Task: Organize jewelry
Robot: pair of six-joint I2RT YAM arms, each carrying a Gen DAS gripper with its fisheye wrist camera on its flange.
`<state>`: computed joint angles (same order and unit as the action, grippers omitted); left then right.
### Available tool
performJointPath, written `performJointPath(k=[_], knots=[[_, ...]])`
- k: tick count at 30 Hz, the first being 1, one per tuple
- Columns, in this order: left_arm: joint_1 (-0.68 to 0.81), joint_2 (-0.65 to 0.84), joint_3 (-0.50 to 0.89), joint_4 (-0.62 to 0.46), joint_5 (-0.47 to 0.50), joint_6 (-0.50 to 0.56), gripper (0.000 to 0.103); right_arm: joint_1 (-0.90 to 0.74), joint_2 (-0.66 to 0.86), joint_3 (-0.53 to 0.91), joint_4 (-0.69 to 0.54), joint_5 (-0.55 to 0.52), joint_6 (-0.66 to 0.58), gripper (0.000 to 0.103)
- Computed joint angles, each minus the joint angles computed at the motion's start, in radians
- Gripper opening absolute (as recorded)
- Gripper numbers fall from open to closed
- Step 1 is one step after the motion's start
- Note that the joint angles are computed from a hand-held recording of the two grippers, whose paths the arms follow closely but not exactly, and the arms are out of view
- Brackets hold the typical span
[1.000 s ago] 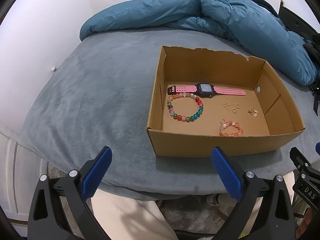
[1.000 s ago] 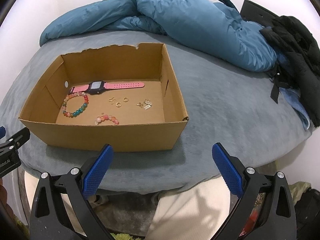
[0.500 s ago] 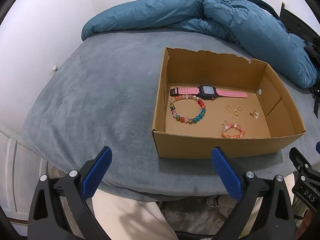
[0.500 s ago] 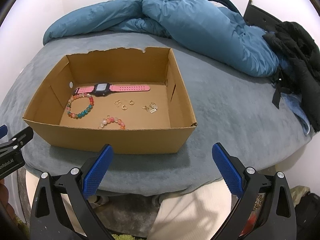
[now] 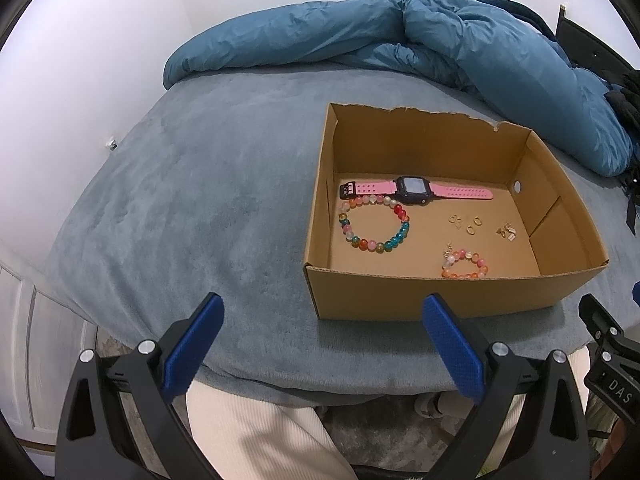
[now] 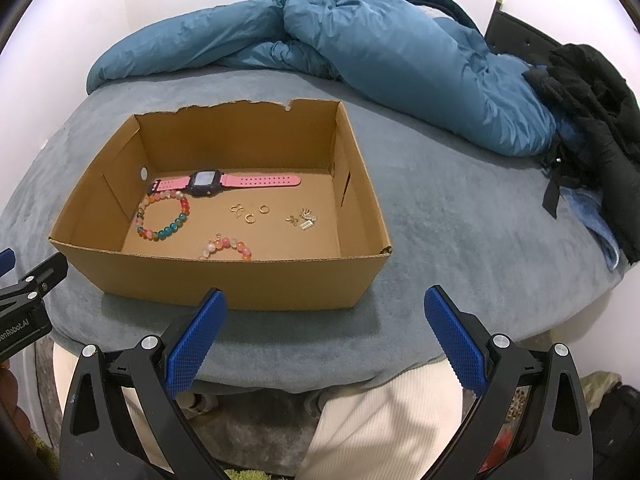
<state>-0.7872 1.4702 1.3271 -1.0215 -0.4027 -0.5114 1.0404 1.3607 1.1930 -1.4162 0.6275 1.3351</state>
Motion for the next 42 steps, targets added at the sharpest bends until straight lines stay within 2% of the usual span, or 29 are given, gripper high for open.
performJointPath(k=[42], knots=[[-0.030, 0.009, 0.018, -0.010, -0.015, -0.012, 0.097, 0.019, -0.002, 0.006, -0.023, 0.009, 0.030, 0.095]])
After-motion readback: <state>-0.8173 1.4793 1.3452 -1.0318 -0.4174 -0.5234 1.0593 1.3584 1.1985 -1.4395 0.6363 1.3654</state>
